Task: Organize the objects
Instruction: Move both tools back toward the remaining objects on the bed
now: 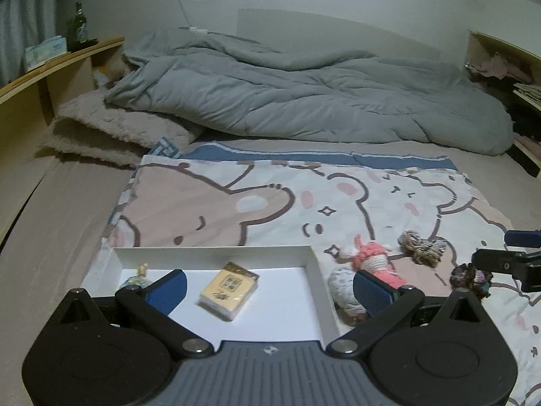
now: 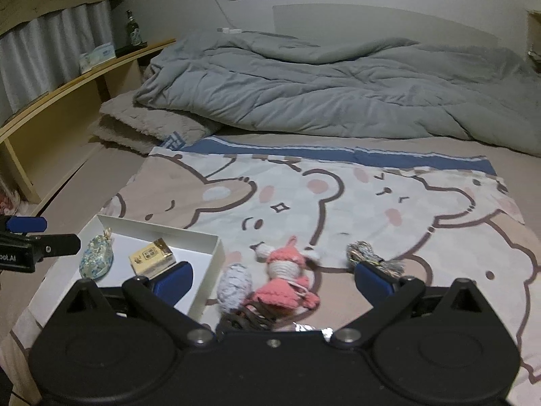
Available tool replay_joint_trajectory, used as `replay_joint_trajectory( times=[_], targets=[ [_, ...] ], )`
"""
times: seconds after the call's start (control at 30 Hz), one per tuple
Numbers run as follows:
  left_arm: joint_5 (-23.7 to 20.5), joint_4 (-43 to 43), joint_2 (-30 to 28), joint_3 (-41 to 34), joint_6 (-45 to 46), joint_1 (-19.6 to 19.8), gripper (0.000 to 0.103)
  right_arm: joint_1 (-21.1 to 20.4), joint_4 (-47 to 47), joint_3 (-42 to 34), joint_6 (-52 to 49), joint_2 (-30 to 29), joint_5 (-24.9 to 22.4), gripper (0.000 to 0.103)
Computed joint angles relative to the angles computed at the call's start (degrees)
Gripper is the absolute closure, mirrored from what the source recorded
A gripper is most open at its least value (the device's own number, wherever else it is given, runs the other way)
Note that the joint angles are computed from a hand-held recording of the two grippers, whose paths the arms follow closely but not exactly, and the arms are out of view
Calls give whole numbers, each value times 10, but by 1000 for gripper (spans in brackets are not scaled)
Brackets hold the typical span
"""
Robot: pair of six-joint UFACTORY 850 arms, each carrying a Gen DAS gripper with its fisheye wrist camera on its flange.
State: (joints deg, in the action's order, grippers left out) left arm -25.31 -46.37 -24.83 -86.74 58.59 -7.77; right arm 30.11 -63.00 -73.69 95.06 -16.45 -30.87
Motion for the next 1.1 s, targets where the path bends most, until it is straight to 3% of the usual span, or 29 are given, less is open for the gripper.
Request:
replay_joint_trajectory(
  times=[0.33,0.5,0.77,0.93,1.1],
  targets=[
    [23,23,3,12,-20,-41,0,-14,-28,58,58,40,-19,0],
    [32,2,1,21,9,-58,0,-17,-43,75,70,44,-33,0],
    [43,42,-18,14,-25,-83,0,-22,-68,95,110,41,-40,0],
    [19,78,-36,-3,-65,-92,0,-29,-64,96,128,27,-41,0],
    [-36,48,-57,-26,-53,-90,0,-46,-28,103,117,16,16,0]
  ],
)
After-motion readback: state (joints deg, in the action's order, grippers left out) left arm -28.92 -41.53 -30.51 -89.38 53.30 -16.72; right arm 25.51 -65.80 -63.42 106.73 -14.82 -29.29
